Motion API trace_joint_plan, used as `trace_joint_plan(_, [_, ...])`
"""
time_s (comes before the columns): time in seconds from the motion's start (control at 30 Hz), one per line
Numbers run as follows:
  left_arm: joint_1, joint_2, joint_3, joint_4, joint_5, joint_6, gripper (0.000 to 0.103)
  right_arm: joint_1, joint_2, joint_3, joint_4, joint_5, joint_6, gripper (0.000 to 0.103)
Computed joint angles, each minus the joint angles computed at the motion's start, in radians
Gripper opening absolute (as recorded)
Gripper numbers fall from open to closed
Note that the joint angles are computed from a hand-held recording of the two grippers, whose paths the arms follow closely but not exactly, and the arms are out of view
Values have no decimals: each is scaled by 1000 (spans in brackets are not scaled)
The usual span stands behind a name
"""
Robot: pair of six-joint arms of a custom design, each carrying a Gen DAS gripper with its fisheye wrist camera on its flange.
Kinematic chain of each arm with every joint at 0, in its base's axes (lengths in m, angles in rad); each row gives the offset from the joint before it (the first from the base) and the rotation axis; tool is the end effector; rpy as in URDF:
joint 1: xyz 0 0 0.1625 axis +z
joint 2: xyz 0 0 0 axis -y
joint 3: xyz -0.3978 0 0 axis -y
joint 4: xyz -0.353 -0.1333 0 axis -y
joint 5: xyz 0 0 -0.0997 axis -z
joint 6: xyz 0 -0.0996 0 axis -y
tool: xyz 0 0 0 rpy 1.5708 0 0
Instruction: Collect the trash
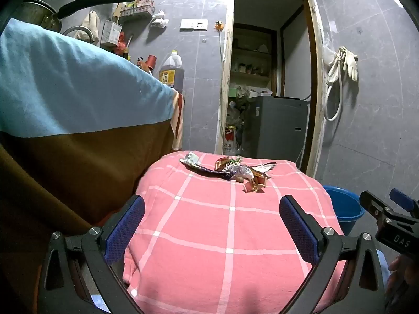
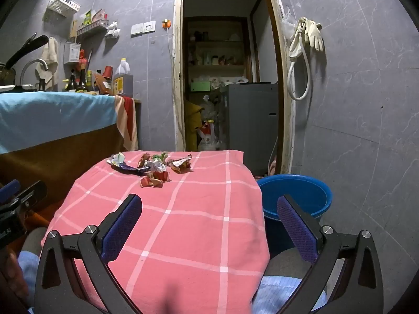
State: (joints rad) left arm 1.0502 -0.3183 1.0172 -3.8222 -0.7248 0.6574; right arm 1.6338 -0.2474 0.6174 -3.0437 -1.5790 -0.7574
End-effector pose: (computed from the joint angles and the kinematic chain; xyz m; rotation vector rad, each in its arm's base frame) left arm -0.1758 -0.7245 0.1584 0.3190 1.8277 -1.6101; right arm 0.1857 -0.8386 0.1763 0.9535 -2.2077 1.3876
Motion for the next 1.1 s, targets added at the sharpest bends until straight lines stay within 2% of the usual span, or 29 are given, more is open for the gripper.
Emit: trace_joint_plan(1.1, [-12,26,-15,-5,10,2,101,-2,1,-1,4,0,2,103])
